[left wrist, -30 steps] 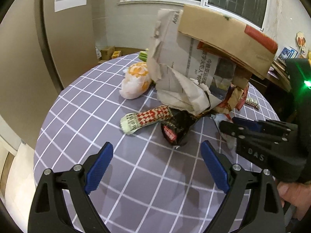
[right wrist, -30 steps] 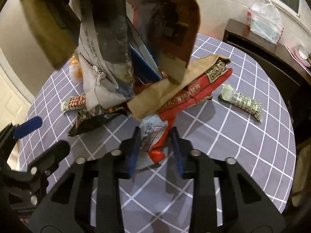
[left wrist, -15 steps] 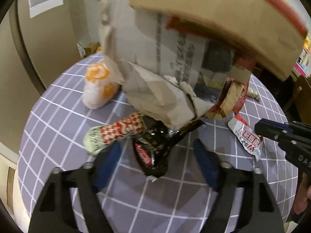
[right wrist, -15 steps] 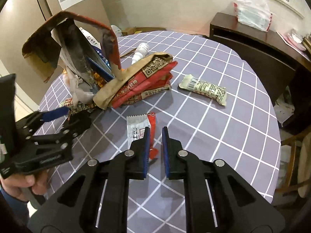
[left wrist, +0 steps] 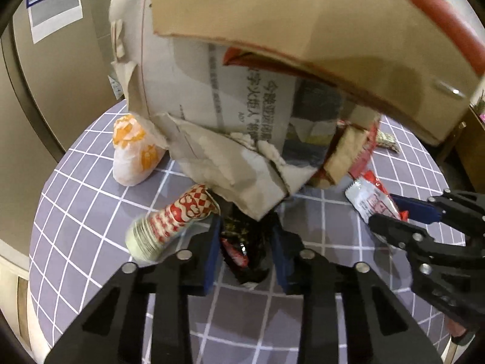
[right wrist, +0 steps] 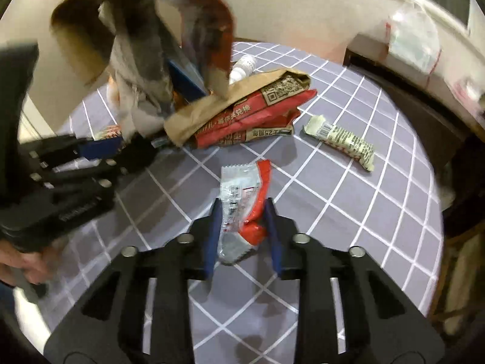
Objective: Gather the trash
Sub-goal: 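Grasp the red-white wrapper with the right tool while the left tool grasps the black snack bag, then carry both wrappers to the blue wastebasket and open both tools over it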
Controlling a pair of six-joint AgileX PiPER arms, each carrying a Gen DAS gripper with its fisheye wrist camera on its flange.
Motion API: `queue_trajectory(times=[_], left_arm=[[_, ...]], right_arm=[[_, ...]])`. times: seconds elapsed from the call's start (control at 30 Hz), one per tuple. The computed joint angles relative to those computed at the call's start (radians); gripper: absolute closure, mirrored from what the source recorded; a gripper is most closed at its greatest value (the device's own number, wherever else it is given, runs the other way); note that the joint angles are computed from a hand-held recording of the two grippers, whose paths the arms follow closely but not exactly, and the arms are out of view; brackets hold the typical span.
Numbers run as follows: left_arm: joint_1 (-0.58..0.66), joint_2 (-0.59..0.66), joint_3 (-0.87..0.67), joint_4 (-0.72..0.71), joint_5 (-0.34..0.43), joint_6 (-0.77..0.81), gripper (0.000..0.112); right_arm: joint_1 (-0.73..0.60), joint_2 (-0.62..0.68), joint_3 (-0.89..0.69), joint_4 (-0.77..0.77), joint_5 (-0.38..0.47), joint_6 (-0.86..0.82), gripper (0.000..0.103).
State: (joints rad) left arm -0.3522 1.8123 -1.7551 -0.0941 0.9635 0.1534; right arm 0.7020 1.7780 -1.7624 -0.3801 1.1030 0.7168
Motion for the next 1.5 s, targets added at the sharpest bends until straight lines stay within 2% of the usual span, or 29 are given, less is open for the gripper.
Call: queue_trajectory(times=[0.2, 0.37, 0.57, 0.73, 0.93, 1.03, 1.13, 1.27, 1.5], left_arm=[[-0.007, -0.078, 0.104, -0.010, -0.026, -0.010, 0.085], [-0.020, -0.111, 0.159, -0.007, -0.049, -0.026, 0.085], [0.001, -0.179, 0.225, -0.034, -0.057, -0.027, 0.086], [0.014, -0.231, 0.259, -0.023, -0.060, -0.047, 0.086], [0.046, -0.313, 0.299, 0.005, -0.074, -0.107, 0.086], [0.051, -0.384, 0.365, -0.009, -0.109, -0.127, 0.086], [0.068, -0.394, 0.330, -0.059, -0.094, -0.108, 0.086], [0.055, -0.387, 0.280, -0.057, -0.081, -0.104, 0.086], [0.010, -0.349, 0.157, -0.039, -0.064, -0.130, 0.086]], right_arm=[[-0.002, -0.069, 0.094, 0.004, -0.046, 0.036, 0.086], [-0.040, -0.134, 0.167, 0.047, -0.093, 0.046, 0.086], [-0.058, -0.175, 0.211, 0.063, -0.106, 0.053, 0.086], [-0.051, -0.193, 0.217, 0.070, -0.113, 0.057, 0.086], [-0.056, -0.206, 0.232, 0.120, -0.166, 0.034, 0.086], [-0.052, -0.168, 0.167, 0.111, -0.131, 0.001, 0.086], [-0.045, -0.130, 0.084, 0.084, -0.089, -0.024, 0.086], [-0.040, -0.112, 0.022, 0.060, -0.066, -0.025, 0.086], [-0.056, -0.154, 0.029, 0.045, -0.072, -0.001, 0.086]])
